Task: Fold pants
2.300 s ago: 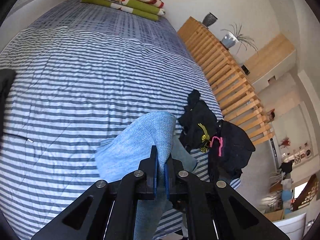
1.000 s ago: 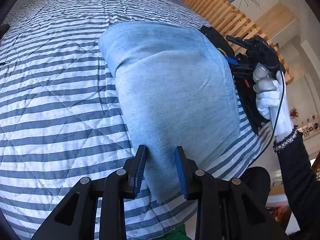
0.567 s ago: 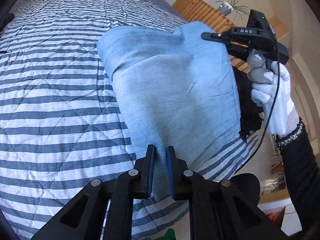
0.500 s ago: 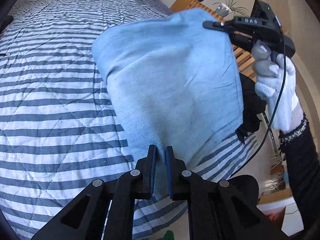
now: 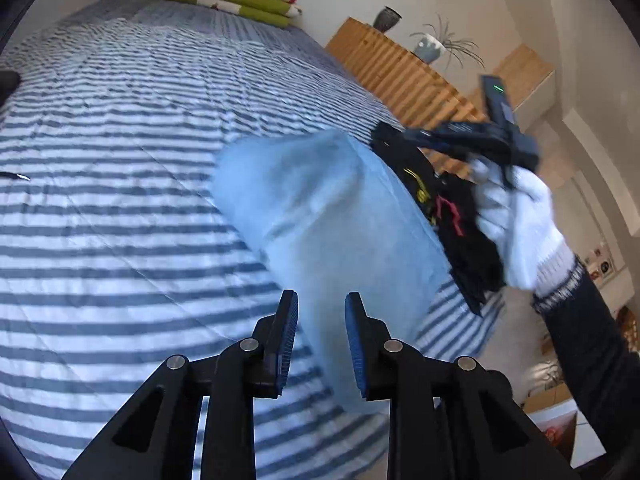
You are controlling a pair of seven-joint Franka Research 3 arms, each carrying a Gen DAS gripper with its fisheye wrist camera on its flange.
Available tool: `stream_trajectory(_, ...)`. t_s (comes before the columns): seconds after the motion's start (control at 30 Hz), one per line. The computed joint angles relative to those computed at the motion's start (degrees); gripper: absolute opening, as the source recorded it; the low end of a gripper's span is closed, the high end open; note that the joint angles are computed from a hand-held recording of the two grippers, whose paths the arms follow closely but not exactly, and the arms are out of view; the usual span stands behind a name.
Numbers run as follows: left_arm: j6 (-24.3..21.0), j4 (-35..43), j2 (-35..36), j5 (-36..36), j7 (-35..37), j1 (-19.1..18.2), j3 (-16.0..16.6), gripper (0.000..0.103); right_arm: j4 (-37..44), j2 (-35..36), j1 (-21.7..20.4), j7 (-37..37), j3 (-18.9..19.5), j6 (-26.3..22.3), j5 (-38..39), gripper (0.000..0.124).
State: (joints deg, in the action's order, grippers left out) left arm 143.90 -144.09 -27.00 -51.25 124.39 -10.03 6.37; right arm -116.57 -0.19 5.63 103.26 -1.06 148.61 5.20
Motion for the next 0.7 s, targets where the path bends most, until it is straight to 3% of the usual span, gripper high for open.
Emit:
stream_trajectory(0.13, 0.35, 5.75, 6.80, 1.57, 6.06, 3.23, 3.05, 0.034, -14.32, -16.80, 2.95, 0.48, 3.07, 2.32, 2.08, 0.018)
stream_trajectory(0.23, -3.84, 11.67, 12.98, -3.31, 11.46, 4.72, 4.99, 0.037, -24.60, -25.67, 8.13, 0.92, 5.49, 4.69, 10.44, 0.019)
stream_trajectory(0.3, -8.15, 16.17, 17.86, -4.43, 13.55, 5.54, 4.79, 0.048, -29.59, -28.21, 10.95, 4.47, 8.24, 6.31, 14.32, 0.019)
stream_trajectory(0.4, -10.90, 19.39, 21.66, -1.89, 14.01, 7.11, 2.39, 0.048, -33.26, -27.38, 11.04, 12.92, 14.82, 9.94, 12.57, 0.019)
stream_trajectory(0.53, -12.56, 22.25, 24.16, -0.96, 16.43, 9.51, -0.51, 0.048, -32.74, -22.44, 11.35, 23.61, 17.02, 12.33, 10.97, 0.021)
stream_trajectory(0.57, -13.12, 22.20, 23.94, -0.50, 16.47, 10.12, -1.28, 0.048, -32.73, -21.78, 11.55, 26.20, 16.97, 12.68, 10.86, 0.024)
stream_trajectory(0.67, -13.60, 23.44, 25.28, 1.95, 16.87, 11.87, -3.70, 0.048, -32.36, -20.08, 13.17, 29.37, 15.99, 13.36, 10.11, 0.049)
stream_trajectory(0.7, -13.54, 23.79, 25.77, 3.06, 16.85, 12.41, -4.56, 0.048, -31.49, -19.22, 11.96, 30.70, 16.99, 12.20, 6.94, 0.049)
